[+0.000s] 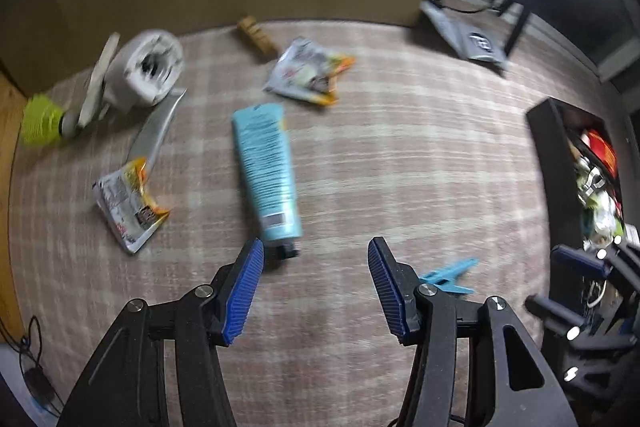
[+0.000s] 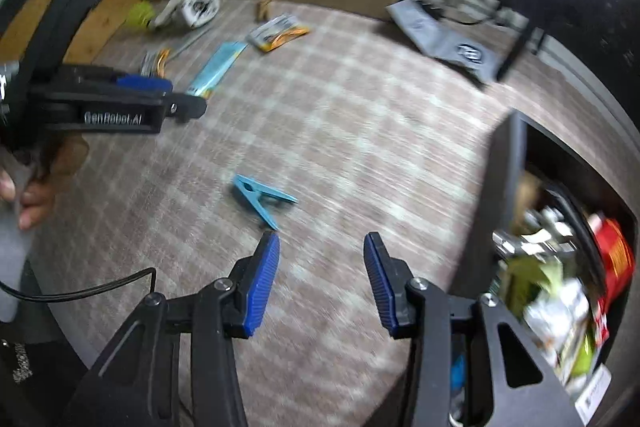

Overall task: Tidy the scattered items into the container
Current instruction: 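Close the right gripper on the blue clothespin while the left grasps the blue tube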

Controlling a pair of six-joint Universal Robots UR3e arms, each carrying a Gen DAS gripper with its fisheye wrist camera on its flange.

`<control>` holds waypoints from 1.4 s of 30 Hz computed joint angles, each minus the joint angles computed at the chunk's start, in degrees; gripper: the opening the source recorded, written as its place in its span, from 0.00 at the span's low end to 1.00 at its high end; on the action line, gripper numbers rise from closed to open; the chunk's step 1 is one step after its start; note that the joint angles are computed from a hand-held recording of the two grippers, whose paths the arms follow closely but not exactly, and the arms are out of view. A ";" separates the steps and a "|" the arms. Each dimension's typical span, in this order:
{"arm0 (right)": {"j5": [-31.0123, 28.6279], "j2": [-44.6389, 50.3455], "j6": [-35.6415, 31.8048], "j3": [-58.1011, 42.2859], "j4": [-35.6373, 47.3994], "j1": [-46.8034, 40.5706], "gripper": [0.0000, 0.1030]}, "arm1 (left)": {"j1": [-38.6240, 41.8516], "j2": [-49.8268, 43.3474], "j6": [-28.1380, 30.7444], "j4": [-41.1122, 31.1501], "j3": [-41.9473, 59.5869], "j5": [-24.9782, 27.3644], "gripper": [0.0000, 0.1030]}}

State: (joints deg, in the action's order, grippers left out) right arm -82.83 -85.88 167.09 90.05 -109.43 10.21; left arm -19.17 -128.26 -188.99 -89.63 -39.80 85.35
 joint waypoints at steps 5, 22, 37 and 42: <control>-1.63 6.55 -2.37 -3.64 -1.28 3.94 0.48 | 2.32 -1.77 -2.84 -0.70 -0.02 -1.96 0.51; -2.64 17.34 -6.99 -11.77 0.42 7.93 0.49 | -0.75 -17.40 -5.41 -8.94 23.41 2.50 0.45; -1.31 13.54 0.95 -7.29 -0.08 4.24 0.28 | 1.82 -3.86 -4.57 6.84 -4.19 1.83 0.26; 0.38 9.37 3.20 -2.99 -1.65 1.23 0.28 | 2.08 2.53 -4.20 10.87 -13.79 1.08 0.26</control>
